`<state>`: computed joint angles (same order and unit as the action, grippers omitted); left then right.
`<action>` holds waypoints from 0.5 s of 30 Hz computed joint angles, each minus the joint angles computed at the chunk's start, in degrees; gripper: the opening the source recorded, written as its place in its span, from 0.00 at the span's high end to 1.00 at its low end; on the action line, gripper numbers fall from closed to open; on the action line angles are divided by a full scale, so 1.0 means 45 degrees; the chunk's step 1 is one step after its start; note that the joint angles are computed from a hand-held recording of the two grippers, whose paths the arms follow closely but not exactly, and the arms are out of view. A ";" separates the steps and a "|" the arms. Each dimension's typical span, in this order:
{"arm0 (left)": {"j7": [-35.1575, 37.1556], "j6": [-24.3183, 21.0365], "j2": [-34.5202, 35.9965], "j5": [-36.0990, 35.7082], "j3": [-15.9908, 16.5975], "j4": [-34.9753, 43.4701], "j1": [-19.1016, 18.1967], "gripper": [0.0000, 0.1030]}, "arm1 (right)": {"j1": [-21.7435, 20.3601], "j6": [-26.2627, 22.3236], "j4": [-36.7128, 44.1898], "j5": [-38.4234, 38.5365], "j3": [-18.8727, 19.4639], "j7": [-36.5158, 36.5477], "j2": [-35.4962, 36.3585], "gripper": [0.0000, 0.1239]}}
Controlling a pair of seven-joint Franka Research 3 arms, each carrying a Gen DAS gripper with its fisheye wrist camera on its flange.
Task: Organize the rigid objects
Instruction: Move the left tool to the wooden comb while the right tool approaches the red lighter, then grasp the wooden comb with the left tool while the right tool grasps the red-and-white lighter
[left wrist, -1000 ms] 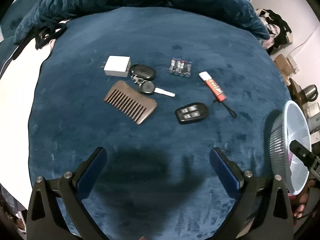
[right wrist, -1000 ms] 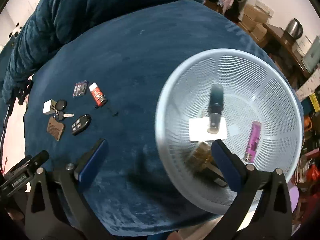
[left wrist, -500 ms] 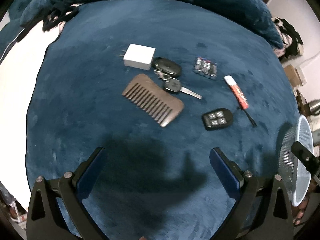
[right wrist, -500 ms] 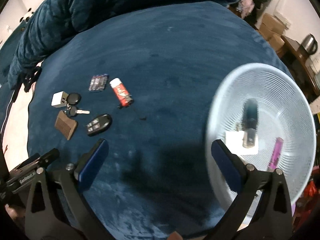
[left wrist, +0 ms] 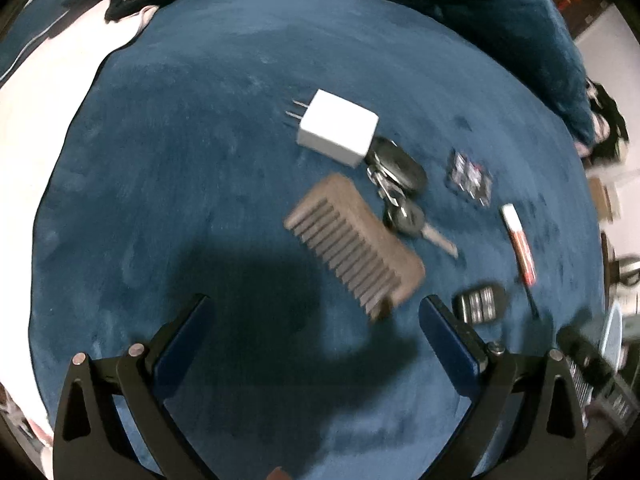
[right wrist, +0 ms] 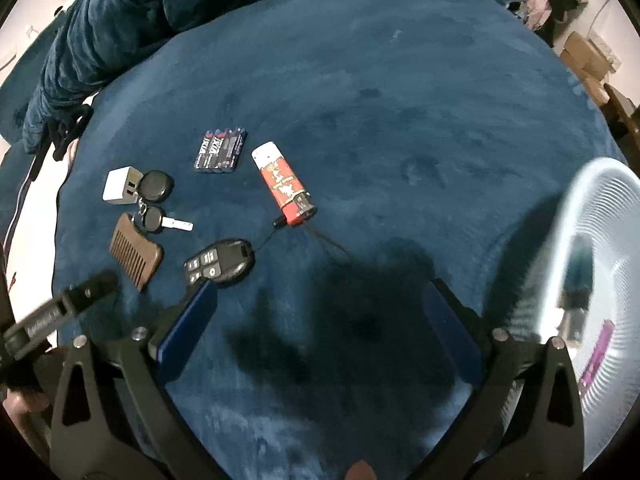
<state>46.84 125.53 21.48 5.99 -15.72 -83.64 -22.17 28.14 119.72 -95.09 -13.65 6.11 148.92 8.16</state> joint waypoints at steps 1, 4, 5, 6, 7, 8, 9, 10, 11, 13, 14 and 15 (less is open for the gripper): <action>-0.0197 -0.0055 0.0301 -0.0026 0.0047 0.0350 -0.0030 0.01 | -0.0037 0.0029 0.0091 0.0089 -0.0012 -0.0084 0.0113 0.17; -0.0497 -0.0504 0.1325 0.0039 0.0156 0.1658 -0.0190 0.02 | -0.0060 0.0097 0.0154 0.0231 -0.0048 -0.0232 0.0224 0.17; -0.0585 -0.0726 0.1654 0.0159 0.0223 0.2112 -0.0290 0.02 | -0.0073 0.0150 0.0150 0.0290 -0.0059 -0.0306 0.0248 0.17; -0.0641 -0.0985 0.2012 0.0270 0.0286 0.2605 -0.0388 0.02 | -0.0079 0.0174 0.0153 0.0323 -0.0071 -0.0358 0.0271 0.17; -0.0681 -0.1408 0.2470 0.0408 0.0359 0.3264 -0.0527 0.02 | -0.0087 0.0182 0.0161 0.0352 -0.0086 -0.0408 0.0289 0.17; -0.0680 -0.1661 0.2707 0.0500 0.0408 0.3617 -0.0615 0.02 | -0.0095 0.0216 0.0165 0.0371 -0.0103 -0.0432 0.0309 0.17; -0.0667 -0.1991 0.2994 0.0645 0.0483 0.4053 -0.0734 0.02 | -0.0111 0.0252 0.0173 0.0396 -0.0125 -0.0457 0.0334 0.17; -0.0663 -0.2221 0.3212 0.0781 0.0548 0.4383 -0.0849 0.02 | -0.0129 0.0270 0.0214 0.0412 -0.0148 -0.0494 0.0386 0.17; -0.0651 -0.2315 0.3311 0.0867 0.0588 0.4535 -0.0918 0.02 | -0.0139 0.0274 0.0297 0.0395 -0.0176 -0.0507 0.0472 0.17; -0.0484 -0.2337 0.3360 0.0960 0.0599 0.4592 -0.0966 0.06 | -0.0148 0.0267 0.0484 0.0407 -0.0222 -0.0584 0.0666 0.17; -0.0255 -0.2291 0.3311 0.0973 0.0564 0.4514 -0.0937 0.09 | -0.0155 0.0250 0.0617 0.0436 -0.0246 -0.0670 0.0790 0.17; 0.0000 -0.2292 0.3230 0.1001 0.0543 0.4441 -0.0904 0.19 | -0.0156 0.0228 0.0850 0.0453 -0.0270 -0.0811 0.1000 0.17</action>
